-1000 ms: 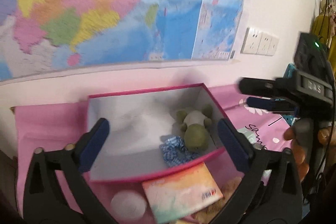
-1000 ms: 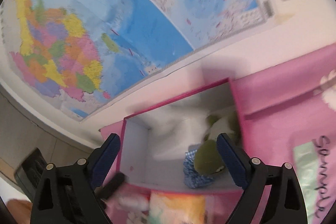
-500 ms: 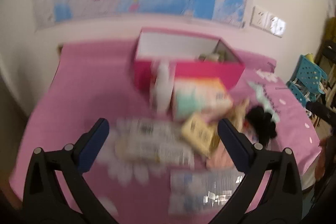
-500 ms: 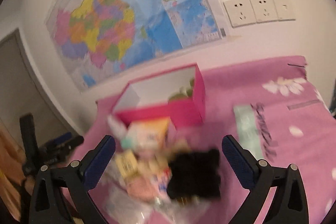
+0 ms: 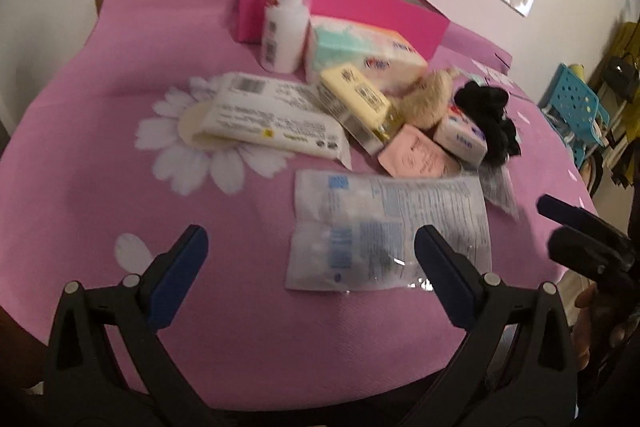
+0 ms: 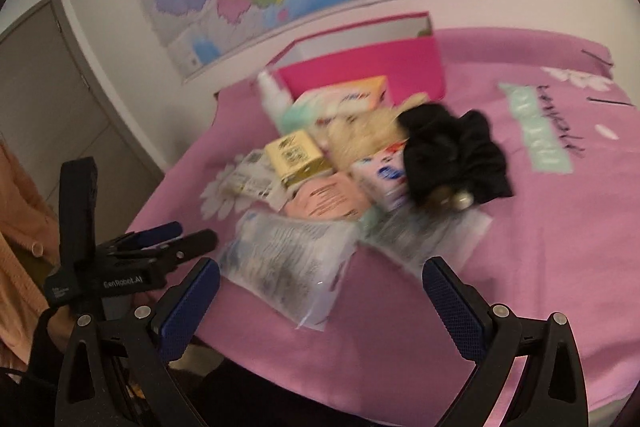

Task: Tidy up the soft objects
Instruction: 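Move the right gripper back over the clear wrapped packet, then close the right gripper on the clear plastic packet and lift it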

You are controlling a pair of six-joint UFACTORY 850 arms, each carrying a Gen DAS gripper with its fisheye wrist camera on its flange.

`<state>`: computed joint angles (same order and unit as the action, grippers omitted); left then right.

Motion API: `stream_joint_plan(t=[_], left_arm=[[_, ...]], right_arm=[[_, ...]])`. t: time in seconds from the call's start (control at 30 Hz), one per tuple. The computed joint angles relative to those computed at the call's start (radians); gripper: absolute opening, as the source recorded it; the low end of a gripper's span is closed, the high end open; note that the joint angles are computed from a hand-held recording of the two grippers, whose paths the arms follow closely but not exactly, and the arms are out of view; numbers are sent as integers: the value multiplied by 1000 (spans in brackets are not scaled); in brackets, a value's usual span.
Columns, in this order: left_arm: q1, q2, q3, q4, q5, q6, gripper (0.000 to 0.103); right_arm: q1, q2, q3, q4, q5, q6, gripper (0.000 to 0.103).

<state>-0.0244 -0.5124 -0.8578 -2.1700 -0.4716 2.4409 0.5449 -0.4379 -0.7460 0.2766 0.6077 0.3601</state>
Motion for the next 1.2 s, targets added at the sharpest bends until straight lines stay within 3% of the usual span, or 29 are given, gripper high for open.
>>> stream_joint_plan(t=[0.23,0.57,0.77,0.93,1.03,1.2], left_arm=[[-27,-34,-32,-13,42,21,103],[-18,-66,-62,117,9,-91,103],[8,-81,-80,255,-84,-212,103],[16,-86,-88,294,-108,-256,103],[37,-101,-104,389,-183,-341,99],[48,-110,-113,406,-205,-368,94]], right_arm=[[-15,-58,-62,-55,-61,39,103],[-55,-104,-113,-267,-61,229,100],[-82,-134,-135,-429,-41,385,84],[-94,-160,-169,-487,-63,437,65],[-97,-168,-179,-488,-69,450,60],[-97,-170,-180,-476,-75,446,58]])
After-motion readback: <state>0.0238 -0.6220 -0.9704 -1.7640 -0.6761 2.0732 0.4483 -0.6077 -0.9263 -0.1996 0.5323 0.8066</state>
